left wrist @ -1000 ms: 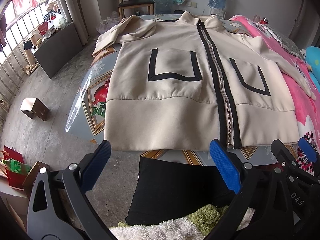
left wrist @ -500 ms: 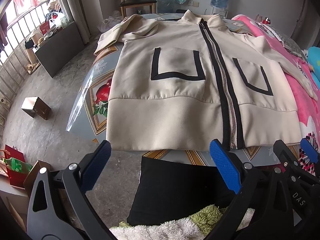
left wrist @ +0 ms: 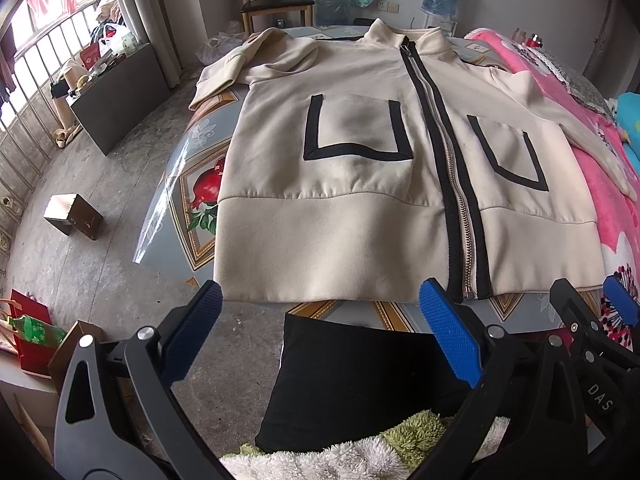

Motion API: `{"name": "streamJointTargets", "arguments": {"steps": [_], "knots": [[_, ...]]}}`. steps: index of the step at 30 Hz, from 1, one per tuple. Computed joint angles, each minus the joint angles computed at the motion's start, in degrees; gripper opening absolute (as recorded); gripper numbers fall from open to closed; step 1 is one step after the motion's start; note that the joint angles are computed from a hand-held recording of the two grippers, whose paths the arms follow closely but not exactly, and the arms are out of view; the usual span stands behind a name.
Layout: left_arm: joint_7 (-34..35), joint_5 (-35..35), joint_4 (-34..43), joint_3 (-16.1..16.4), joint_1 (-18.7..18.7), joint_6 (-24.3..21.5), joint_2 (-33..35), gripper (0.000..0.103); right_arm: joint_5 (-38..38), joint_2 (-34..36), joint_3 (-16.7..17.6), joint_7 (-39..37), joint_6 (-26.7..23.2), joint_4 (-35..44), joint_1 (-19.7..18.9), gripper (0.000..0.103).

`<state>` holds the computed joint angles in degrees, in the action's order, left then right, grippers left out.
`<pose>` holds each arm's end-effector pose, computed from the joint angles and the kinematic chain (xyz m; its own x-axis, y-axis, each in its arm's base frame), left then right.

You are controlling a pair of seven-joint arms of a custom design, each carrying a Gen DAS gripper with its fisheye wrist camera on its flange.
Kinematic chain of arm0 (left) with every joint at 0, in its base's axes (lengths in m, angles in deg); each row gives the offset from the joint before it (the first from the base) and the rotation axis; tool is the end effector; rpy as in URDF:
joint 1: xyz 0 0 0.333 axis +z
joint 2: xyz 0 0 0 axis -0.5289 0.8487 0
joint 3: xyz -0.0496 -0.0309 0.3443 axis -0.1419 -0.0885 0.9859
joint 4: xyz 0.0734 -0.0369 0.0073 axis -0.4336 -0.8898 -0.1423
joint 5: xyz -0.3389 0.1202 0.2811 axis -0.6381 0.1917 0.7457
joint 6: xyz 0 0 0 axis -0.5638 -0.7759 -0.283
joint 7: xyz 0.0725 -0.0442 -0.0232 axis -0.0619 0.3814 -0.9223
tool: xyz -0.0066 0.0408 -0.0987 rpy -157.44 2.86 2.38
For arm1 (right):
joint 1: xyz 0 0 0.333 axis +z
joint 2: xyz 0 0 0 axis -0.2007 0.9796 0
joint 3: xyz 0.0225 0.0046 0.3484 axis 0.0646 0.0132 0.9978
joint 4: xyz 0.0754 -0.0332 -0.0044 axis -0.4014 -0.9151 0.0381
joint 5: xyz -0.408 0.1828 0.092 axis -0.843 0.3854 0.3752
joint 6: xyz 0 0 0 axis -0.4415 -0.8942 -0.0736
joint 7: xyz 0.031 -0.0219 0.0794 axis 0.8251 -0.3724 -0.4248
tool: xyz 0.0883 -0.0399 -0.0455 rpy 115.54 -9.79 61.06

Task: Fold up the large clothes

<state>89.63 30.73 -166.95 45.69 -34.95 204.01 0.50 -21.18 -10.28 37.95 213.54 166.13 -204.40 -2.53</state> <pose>0.5545 -0.1646 0.4664 0.1160 -0.9932 0.0026 -0.8571 -0.1014 -0.5051 0.5644 0.1426 0.4463 -0.0547 -0.9982 -0.0245 -0.7775 0.0580 -0.6262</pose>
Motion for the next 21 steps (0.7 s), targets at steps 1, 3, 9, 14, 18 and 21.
{"name": "streamJointTargets", "arguments": {"steps": [1, 3, 9, 14, 18, 21], "knots": [[-0.08, 0.02, 0.01, -0.01, -0.01, -0.02, 0.0, 0.096, 0.0, 0.0, 0.0, 0.0, 0.0, 0.0, 0.0, 0.097], [-0.09, 0.01, 0.0, 0.01, -0.01, -0.02, -0.01, 0.096, -0.24, 0.01, 0.05, 0.15, 0.02, 0.02, -0.05, 0.097], [0.06, -0.08, 0.04, 0.05, -0.06, -0.06, 0.0, 0.096, -0.67, 0.01, 0.07, 0.53, 0.0, 0.05, -0.14, 0.097], [0.1, -0.01, -0.08, 0.08, 0.03, 0.07, -0.04, 0.096, -2.94, -0.06, 0.3, 2.2, 0.38, 0.11, -0.69, 0.097], [0.29, -0.13, -0.09, 0.16, 0.09, 0.22, 0.02, 0.096, -6.34, 0.12, 0.62, 4.72, 0.73, 0.57, -1.29, 0.097], [0.18, -0.01, 0.01, 0.18, 0.2, 0.15, 0.14, 0.096, -6.41, 0.59, 0.41, 4.91, 0.06, 1.51, -1.17, 0.097]]}}
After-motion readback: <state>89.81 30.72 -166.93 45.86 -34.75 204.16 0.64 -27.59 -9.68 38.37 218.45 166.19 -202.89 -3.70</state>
